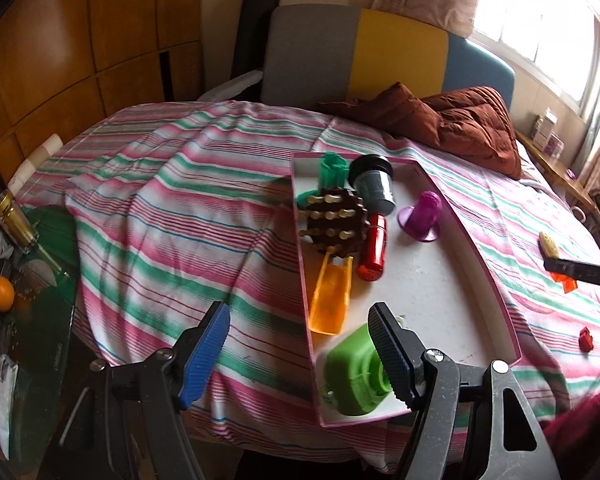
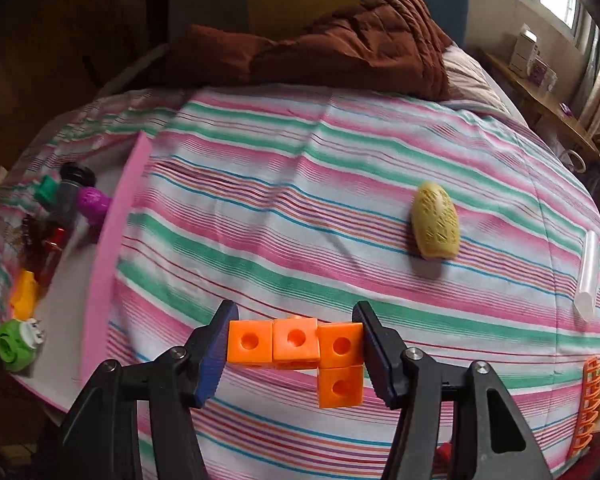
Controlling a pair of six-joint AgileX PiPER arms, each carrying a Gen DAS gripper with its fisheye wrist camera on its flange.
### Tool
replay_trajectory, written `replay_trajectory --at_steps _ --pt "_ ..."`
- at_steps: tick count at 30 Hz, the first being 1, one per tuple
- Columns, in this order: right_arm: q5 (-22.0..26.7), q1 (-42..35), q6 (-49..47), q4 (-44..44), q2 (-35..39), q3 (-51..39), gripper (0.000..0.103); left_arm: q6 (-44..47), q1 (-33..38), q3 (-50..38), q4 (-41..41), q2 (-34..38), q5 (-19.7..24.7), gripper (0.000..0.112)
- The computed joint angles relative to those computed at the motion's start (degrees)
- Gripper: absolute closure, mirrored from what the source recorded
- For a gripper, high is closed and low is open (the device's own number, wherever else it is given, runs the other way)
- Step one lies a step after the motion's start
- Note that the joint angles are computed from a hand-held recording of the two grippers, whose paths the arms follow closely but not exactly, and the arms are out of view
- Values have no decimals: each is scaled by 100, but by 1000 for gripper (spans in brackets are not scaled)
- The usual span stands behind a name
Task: Organize rigid objects
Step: 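Carry the orange cube cluster toward the tray with the right tool, then lower the orange cubes into the tray and open the right tool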
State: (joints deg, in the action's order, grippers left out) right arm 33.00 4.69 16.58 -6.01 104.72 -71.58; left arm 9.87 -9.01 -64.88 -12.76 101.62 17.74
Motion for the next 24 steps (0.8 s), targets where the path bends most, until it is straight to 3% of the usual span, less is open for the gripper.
replay_trajectory --at_steps 5,11,20,24 --pt "-28 869 -314 440 122 -595 43 -105 191 18 10 7 -8 40" --pt "173 1748 -363 893 1071 -1702 43 -157 350 49 2 25 -2 40" --pt "1140 2307 43 756 2482 -3361 41 112 473 20 -275 151 59 40" --pt "931 2399 -109 852 2496 -3294 41 122 459 29 -286 174 54 40"
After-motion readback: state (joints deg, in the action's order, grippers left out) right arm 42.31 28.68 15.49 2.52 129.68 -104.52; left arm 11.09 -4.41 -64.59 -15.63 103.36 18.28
